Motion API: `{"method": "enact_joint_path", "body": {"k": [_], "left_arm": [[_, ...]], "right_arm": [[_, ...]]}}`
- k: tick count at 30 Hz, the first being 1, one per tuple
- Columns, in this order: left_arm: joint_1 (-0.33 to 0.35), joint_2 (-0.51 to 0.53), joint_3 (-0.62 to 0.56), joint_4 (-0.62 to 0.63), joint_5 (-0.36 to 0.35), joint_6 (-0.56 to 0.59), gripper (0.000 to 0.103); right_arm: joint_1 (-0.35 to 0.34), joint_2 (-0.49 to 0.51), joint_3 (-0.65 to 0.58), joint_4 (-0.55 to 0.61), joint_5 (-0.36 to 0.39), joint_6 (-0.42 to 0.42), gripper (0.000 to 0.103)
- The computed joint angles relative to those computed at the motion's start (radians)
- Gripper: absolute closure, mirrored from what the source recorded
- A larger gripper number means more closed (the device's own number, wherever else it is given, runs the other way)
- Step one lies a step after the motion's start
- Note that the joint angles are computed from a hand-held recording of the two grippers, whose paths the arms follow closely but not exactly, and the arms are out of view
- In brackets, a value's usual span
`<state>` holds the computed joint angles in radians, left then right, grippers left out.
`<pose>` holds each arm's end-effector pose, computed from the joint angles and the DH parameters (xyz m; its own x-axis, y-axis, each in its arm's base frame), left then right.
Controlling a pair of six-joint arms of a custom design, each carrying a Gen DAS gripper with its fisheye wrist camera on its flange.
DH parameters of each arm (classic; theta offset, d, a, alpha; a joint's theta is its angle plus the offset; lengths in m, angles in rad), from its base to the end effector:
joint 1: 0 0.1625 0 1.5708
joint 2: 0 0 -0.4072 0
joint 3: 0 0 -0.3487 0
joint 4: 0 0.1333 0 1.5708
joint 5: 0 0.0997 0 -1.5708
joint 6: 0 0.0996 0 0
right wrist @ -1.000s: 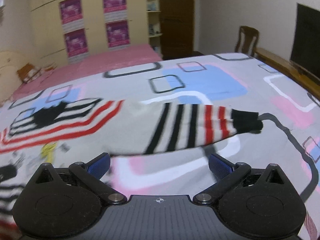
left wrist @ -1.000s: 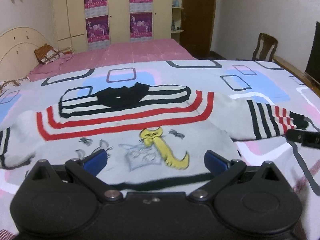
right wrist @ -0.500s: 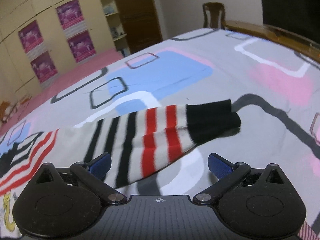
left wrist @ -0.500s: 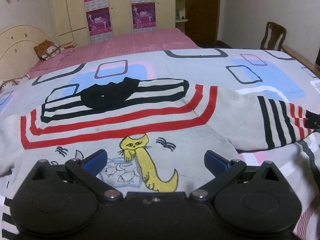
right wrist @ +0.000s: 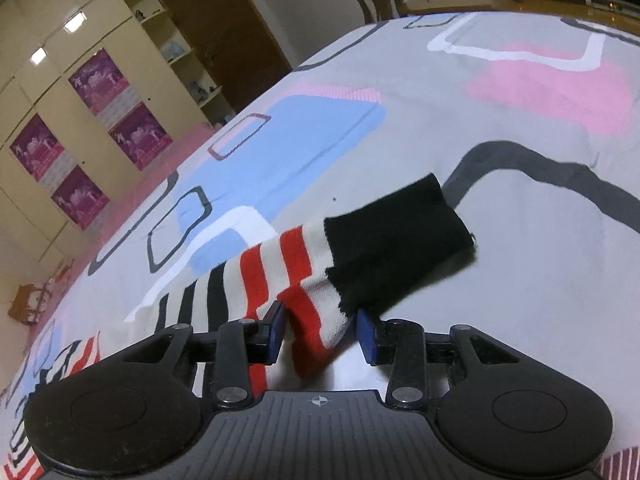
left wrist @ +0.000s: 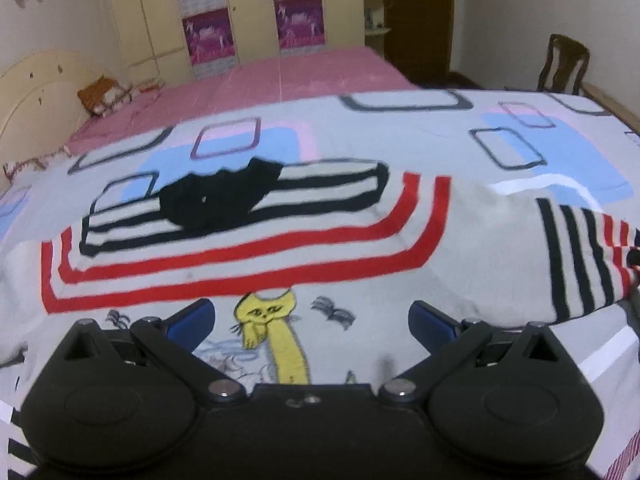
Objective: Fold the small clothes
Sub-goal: 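Lift the cuff with the right gripper and fold the sleeve across the sweater body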
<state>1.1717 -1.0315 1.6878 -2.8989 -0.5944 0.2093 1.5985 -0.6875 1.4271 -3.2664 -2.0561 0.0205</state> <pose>-0.0336 -0.6350 0.3175 -0.6375 -0.1020 -0.7636 0.4464 0.7590 -0.4741 0.1062 -0.6991 0.2165 -0.8949 0.3682 0.2523 0.0024 0.5691 -0.8222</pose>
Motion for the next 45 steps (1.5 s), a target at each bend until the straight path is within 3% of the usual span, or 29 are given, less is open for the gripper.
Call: {"method": "enact_joint_path", "body": {"k": [2,3,4,8,9,15,17,20,23,27,32,34,36,38,39,40,45], "left_arm": [[0.016,-0.017,-0.009,0.066,-0.019,-0.044,0.000],[0.027,-0.029,-0.011,0.102,-0.035,-0.070,0.000],[0.035,-0.039,-0.010,0.118,-0.046,-0.082,0.000],[0.060,-0.085,0.028,0.056,-0.074,-0.065,0.002],[0.068,-0.098,0.035,0.043,-0.081,-0.058,0.006],[0.127,-0.143,0.041,-0.041,-0.144,0.031,0.025],[0.150,-0.156,0.028,-0.045,-0.178,0.039,0.026],[0.187,-0.188,0.008,-0.016,-0.216,0.051,0.026],[0.227,-0.228,-0.011,0.046,-0.266,0.044,0.015],[0.277,-0.277,-0.034,0.107,-0.321,0.022,0.015],[0.337,-0.322,-0.060,0.164,-0.416,-0.011,0.025],[0.358,-0.332,-0.071,0.187,-0.466,-0.030,0.025],[0.371,-0.334,-0.079,0.200,-0.501,-0.040,0.022],[0.376,-0.333,-0.080,0.194,-0.527,-0.033,0.016],[0.375,-0.328,-0.080,0.188,-0.537,-0.028,0.014],[0.374,-0.322,-0.081,0.183,-0.553,-0.021,0.014],[0.351,-0.261,-0.111,0.216,-0.619,0.028,0.014]], "right_arm": [[0.006,0.017,-0.025,0.000,-0.026,-0.028,0.077],[0.007,0.030,-0.043,0.000,-0.036,-0.050,0.087],[0.013,0.036,-0.052,0.000,-0.052,-0.074,0.090],[0.042,0.070,-0.090,-0.033,-0.096,-0.157,0.095],[0.053,0.083,-0.106,-0.042,-0.104,-0.181,0.095],[0.146,0.148,-0.162,-0.074,-0.078,-0.331,0.096],[0.180,0.175,-0.180,-0.062,-0.063,-0.360,0.096],[0.233,0.227,-0.215,-0.013,-0.025,-0.391,0.096],[0.278,0.289,-0.259,0.058,0.023,-0.412,0.097],[0.323,0.378,-0.329,0.167,0.074,-0.428,0.097],[0.355,0.481,-0.415,0.295,0.092,-0.468,0.097],[0.354,0.513,-0.457,0.360,0.095,-0.467,0.096],[0.361,0.543,-0.475,0.342,0.063,-0.491,0.096],[0.372,0.550,-0.464,0.311,0.049,-0.498,0.085],[0.370,0.534,-0.439,0.307,0.060,-0.504,0.060],[0.370,0.518,-0.408,0.283,0.070,-0.512,0.049],[0.360,0.417,-0.259,0.195,0.052,-0.459,0.052]]}}
